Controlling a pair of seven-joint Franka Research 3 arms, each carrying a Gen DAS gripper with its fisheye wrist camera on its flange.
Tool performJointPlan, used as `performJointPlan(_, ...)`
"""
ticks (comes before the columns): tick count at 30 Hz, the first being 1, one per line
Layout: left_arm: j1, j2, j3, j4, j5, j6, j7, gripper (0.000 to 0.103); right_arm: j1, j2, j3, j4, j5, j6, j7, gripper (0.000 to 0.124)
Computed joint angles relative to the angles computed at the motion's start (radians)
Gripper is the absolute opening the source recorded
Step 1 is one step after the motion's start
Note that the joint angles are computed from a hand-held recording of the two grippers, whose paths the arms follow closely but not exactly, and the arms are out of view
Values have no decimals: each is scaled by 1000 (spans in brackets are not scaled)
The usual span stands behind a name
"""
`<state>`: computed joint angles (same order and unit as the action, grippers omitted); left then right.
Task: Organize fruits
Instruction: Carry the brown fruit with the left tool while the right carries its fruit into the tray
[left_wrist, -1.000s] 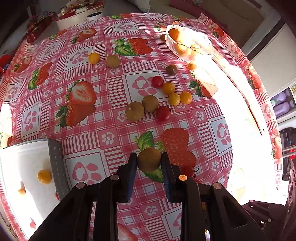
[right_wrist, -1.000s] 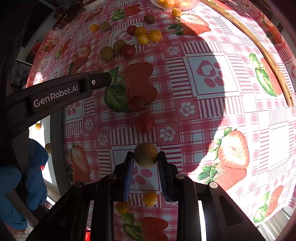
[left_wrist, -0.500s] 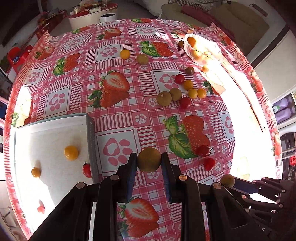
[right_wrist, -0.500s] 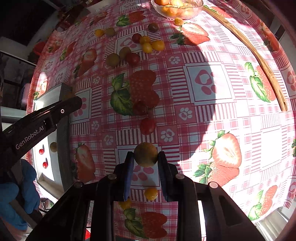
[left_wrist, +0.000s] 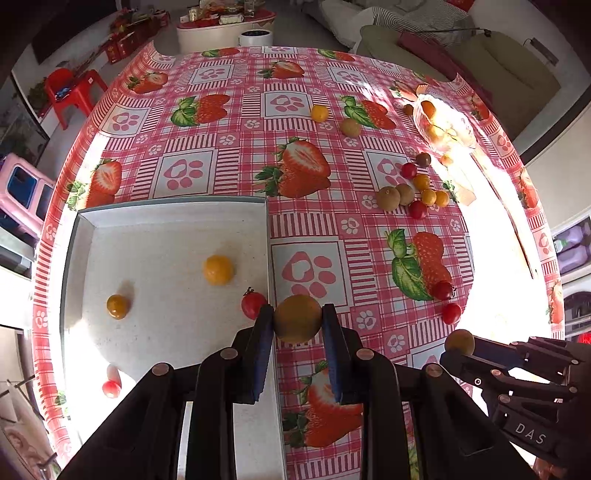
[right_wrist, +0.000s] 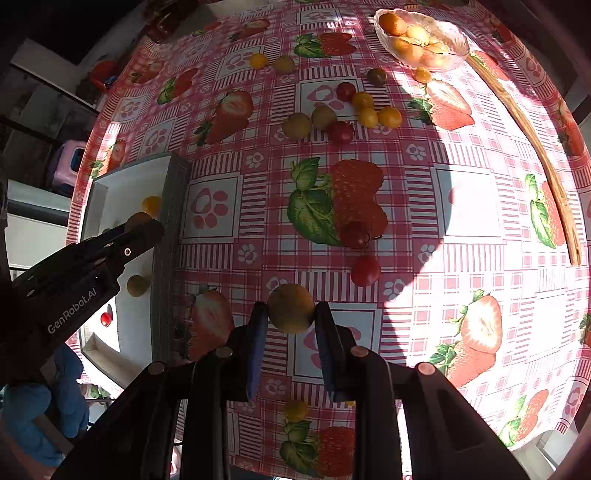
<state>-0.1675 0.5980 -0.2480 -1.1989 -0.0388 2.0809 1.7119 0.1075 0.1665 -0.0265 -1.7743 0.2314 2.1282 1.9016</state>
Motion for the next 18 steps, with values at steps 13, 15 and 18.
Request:
performJointPlan(13, 83, -114, 32, -176, -18, 84, -48, 28, 48, 105, 30, 168, -1, -48, -73, 29)
performJointPlan(15, 94, -125, 39, -195, -14, 92, -59, 28, 55, 122, 34, 197, 1, -55, -85, 29)
performJointPlan(18, 105, -125, 50, -203, -2, 95, -78, 28, 64, 158, 39, 251, 6, -67, -106, 29)
